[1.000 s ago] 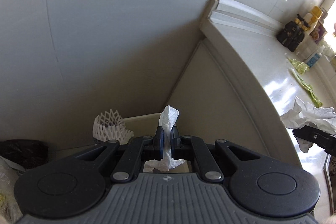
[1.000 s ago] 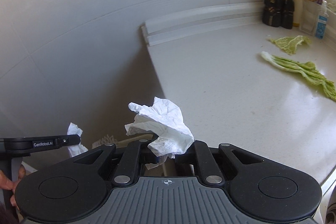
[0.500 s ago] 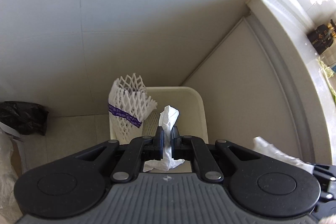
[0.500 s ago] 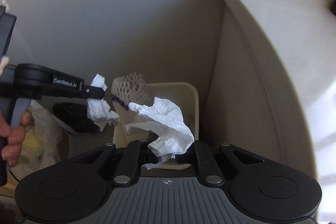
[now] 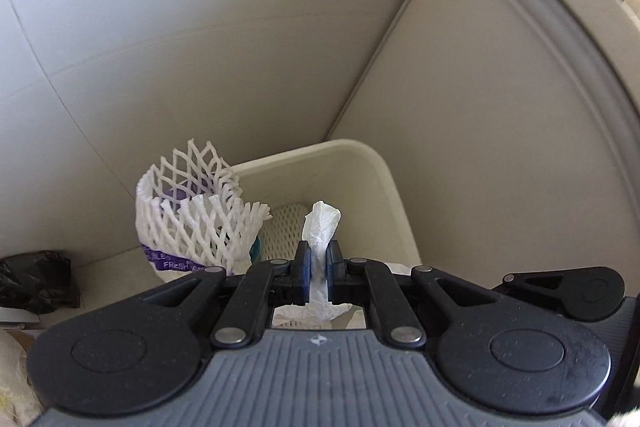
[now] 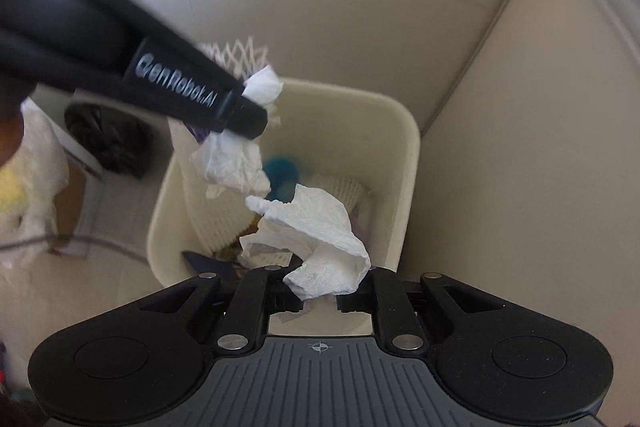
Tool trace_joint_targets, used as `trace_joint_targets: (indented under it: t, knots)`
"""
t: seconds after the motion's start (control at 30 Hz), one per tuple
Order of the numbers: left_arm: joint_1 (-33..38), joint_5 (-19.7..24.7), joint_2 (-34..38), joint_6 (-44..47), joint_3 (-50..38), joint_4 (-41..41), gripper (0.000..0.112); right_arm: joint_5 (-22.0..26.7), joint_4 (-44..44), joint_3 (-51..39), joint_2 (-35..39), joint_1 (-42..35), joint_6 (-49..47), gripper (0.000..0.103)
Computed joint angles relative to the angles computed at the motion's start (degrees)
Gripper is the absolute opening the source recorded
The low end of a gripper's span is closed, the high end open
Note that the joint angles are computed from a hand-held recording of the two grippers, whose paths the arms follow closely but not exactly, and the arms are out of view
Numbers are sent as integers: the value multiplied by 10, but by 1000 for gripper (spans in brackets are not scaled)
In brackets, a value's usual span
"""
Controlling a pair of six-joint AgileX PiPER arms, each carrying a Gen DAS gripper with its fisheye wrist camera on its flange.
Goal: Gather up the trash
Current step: 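Open both tools to drop the tissues into the wastebasket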
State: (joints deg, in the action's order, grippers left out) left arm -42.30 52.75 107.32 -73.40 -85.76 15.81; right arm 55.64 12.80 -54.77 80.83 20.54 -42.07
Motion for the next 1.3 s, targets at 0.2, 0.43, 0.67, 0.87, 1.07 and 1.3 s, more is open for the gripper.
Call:
trace_joint_targets:
  t: [0.2,0.43,0.67,0.87,1.07,1.3]
  knots:
    - [28,-22,20,31,2,-31,8,-19,-1,-9,53,0,5,16]
    - [37,-33,25,30,5,-35,21,-16,9,-38,91,-8,22,20]
    - [31,-44,8,18,28,-38,35,4,19,-60,101,-22,25,55]
    - [30,-47,-2,9,39,-41,40,16,20,-64,99,-26,27,60]
    - [38,-28,5,21,12,-46,43,16,14,-65,99,-22,35,60]
    - [32,-8,-8,10,2,-29,65,23,19,-55,80,-24,44,65]
